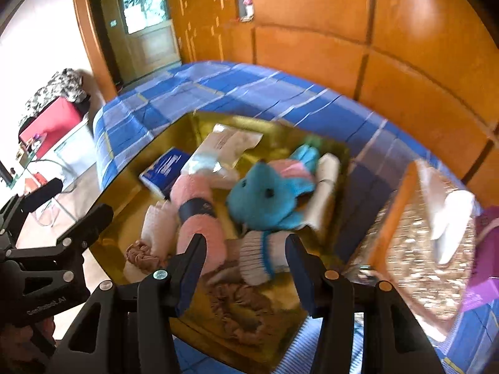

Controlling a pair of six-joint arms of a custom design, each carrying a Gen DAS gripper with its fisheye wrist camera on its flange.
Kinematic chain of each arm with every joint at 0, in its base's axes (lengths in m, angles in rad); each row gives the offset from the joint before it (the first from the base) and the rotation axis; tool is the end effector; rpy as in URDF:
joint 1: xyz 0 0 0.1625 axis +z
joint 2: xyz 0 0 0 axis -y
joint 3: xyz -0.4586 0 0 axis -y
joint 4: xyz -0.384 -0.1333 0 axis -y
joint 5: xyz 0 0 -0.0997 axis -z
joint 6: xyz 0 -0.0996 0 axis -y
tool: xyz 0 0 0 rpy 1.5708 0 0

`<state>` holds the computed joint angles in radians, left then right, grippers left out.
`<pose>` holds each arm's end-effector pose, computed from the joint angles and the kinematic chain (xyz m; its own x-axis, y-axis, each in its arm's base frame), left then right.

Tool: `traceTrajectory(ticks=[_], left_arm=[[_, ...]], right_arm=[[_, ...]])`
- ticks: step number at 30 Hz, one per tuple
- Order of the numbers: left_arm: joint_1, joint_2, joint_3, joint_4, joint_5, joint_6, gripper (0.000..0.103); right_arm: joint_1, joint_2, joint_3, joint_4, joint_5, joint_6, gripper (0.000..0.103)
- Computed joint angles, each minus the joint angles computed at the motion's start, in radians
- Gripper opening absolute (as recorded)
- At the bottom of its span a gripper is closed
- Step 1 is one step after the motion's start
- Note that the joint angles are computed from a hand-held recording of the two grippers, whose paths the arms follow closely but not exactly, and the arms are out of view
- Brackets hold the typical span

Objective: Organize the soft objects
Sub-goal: 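Carry the pink towel roll into the tray and open the right tool, then move both tools back over the red cloth and white pad on the bed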

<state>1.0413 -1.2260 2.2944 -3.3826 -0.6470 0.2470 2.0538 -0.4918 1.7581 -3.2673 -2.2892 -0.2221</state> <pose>-0.0457 -0.4993 0.2808 -0.6780 -0.0013 -0.7350 0.5544 0.6556 -0.5126 0.3578 -0.5364 -0.0138 -0.6817 -0.2812 0.6754 -0.5867 0.7617 -0.2750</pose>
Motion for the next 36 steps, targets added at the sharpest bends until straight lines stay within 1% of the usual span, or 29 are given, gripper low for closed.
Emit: traceTrajectory(ticks=[9, 19, 25, 27, 29, 33, 35, 36], left_arm=[[-0.018, 0.002, 0.014, 0.000, -0.009, 0.009, 0.098], [-0.044, 0.000, 0.031, 0.002, -0.020, 0.013, 0.098], [-0.068, 0.002, 0.036, 0.007, -0.026, 0.025, 0.098], [-0.077, 0.003, 0.036, 0.012, -0.029, 0.028, 0.098], [-0.089, 0.005, 0.038, 0.014, -0.033, 0.034, 0.098], [-0.121, 0.005, 0.039, 0.029, -0.062, 0.046, 0.098], [-0.141, 0.006, 0.042, 0.036, -0.082, 0.054, 0.098], [-0.151, 0.004, 0.042, 0.049, -0.103, 0.054, 0.098]], right_arm=[[0.028, -0.045, 0.061, -0.178, -0.064, -0.108, 0.053], [0.029, -0.128, 0.155, -0.347, -0.101, -0.156, 0.053], [0.012, -0.200, 0.221, -0.447, -0.147, -0.187, 0.053], [-0.002, -0.228, 0.249, -0.474, -0.161, -0.181, 0.053], [-0.026, -0.265, 0.289, -0.505, -0.175, -0.150, 0.053], [-0.085, -0.355, 0.379, -0.531, -0.204, -0.075, 0.053], [-0.126, -0.409, 0.430, -0.539, -0.227, -0.027, 0.053], [-0.150, -0.437, 0.455, -0.542, -0.243, -0.002, 0.053]])
